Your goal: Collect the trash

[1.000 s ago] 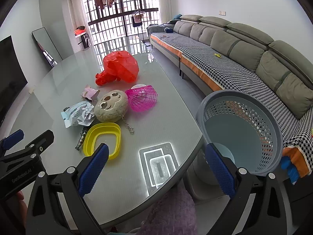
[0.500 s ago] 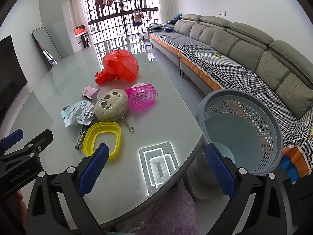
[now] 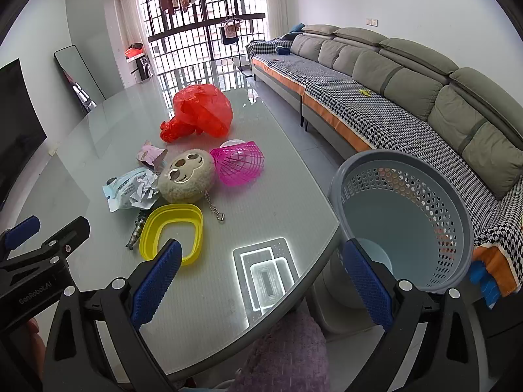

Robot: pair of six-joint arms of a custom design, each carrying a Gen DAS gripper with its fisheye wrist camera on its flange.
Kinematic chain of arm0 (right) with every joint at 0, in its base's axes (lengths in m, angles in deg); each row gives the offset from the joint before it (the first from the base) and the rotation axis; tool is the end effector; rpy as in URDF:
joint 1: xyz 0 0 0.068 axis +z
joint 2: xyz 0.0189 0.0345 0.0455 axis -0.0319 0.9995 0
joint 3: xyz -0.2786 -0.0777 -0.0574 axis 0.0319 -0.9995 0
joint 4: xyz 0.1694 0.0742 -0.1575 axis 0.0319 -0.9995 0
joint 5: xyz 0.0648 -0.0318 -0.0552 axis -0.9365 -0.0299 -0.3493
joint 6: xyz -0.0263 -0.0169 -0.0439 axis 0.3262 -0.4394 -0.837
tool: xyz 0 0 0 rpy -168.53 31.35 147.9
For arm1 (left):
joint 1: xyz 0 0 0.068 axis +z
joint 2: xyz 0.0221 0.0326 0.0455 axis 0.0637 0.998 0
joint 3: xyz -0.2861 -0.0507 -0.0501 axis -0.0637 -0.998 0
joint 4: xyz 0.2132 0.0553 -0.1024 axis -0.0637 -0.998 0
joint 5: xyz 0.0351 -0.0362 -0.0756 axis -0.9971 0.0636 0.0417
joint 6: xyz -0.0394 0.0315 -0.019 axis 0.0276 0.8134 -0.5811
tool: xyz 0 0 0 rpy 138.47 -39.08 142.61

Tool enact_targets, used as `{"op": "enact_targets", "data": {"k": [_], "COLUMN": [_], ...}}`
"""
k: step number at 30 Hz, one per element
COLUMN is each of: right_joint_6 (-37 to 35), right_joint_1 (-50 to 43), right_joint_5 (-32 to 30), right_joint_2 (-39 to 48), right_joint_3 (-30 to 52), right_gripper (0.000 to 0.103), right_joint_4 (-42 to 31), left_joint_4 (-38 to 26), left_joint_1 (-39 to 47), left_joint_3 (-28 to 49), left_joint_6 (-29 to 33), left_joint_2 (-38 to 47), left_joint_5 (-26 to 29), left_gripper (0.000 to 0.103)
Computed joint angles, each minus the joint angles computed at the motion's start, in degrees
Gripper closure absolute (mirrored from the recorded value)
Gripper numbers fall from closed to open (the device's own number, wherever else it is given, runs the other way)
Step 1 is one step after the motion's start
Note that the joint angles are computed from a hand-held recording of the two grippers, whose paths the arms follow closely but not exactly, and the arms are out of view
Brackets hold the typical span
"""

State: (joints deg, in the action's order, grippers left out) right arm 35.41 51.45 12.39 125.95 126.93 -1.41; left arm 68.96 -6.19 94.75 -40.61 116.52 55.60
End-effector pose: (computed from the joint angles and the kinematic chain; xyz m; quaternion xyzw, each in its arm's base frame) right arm 0.2258 0.2651 0.1246 0.1739 0.9134 -0.0200 0.3675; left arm 0.3296 -0.0579 0.1380 0.1410 0.9137 -0.0181 0.3808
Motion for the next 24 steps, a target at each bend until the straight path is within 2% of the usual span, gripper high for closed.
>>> {"op": "enact_targets", "data": {"k": [24], "right_joint_6": [-0.43], "right_joint_1": [-0.18], "right_joint_5": [0.22], "right_joint_2": [0.38], "right_joint_3": [-0.31], "right_gripper": [0.009], "right_joint_4": [0.78], "left_joint_4": [-1.28], "left_joint_1": [0.74], "left_joint_3": [1.0], "left_joint_6": [-0.37], "left_joint_2": [0.57], "left_joint_5": [1.05], "left_gripper": [0.006]}}
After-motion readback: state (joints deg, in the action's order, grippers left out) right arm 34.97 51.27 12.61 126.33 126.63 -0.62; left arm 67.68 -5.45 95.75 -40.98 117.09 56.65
